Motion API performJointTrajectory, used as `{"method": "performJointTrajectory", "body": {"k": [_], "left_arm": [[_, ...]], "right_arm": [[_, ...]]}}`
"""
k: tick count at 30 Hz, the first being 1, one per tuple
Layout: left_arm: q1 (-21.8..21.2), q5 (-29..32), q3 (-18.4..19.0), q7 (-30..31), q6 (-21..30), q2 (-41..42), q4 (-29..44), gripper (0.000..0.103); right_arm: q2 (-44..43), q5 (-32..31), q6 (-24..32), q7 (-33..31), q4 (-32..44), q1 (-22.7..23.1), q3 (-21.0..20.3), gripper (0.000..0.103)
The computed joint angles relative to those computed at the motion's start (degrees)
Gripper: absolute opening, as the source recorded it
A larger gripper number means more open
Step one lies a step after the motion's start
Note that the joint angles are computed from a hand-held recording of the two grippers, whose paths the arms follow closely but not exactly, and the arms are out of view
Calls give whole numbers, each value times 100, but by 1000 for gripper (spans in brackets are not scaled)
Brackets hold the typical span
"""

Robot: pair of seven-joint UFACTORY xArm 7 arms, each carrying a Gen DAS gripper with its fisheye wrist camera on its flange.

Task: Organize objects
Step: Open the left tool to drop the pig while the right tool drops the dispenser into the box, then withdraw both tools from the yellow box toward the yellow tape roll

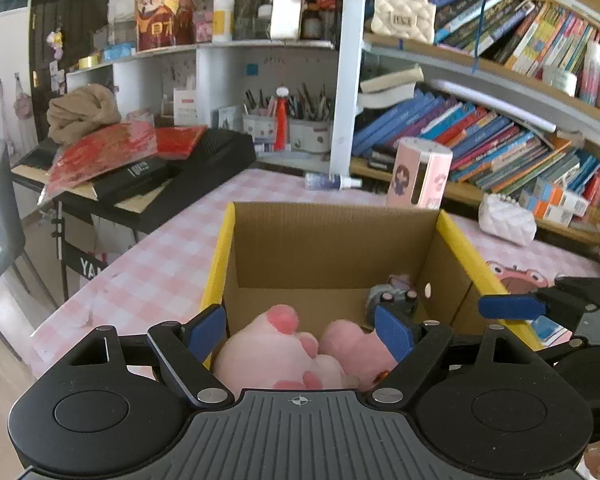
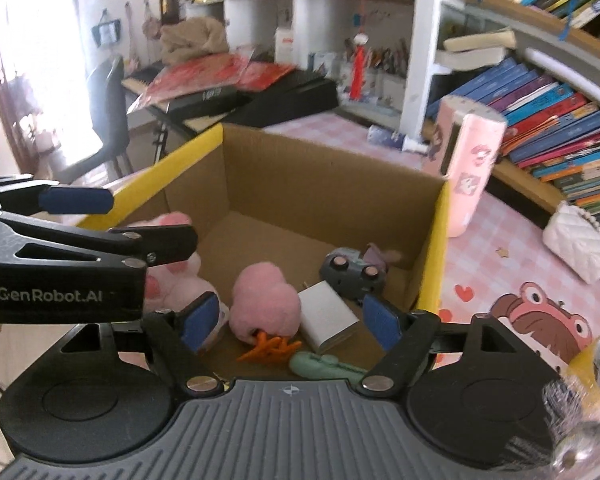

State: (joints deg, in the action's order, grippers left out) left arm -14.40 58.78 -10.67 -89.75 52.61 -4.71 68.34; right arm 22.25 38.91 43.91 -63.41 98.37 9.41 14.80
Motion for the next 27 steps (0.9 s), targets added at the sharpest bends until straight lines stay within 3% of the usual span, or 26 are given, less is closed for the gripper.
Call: {"method": "performJointTrajectory", "body": {"k": [8,15,27], "left_arm": [[-8,187,-202,-263,126,-423,-306,84],[25,8,-414,-283,144,-788,-666,84],[59,-627,-768,-201,218,-1342,-1248,84]], "right_arm": [[-782,1007,-996,-626,-1062,-127,49,78],[-1407,1715,-1669,-951,-1870,53,-159,79],[-2328,1366,-2048,-328,-3166,464,-624,82]]}}
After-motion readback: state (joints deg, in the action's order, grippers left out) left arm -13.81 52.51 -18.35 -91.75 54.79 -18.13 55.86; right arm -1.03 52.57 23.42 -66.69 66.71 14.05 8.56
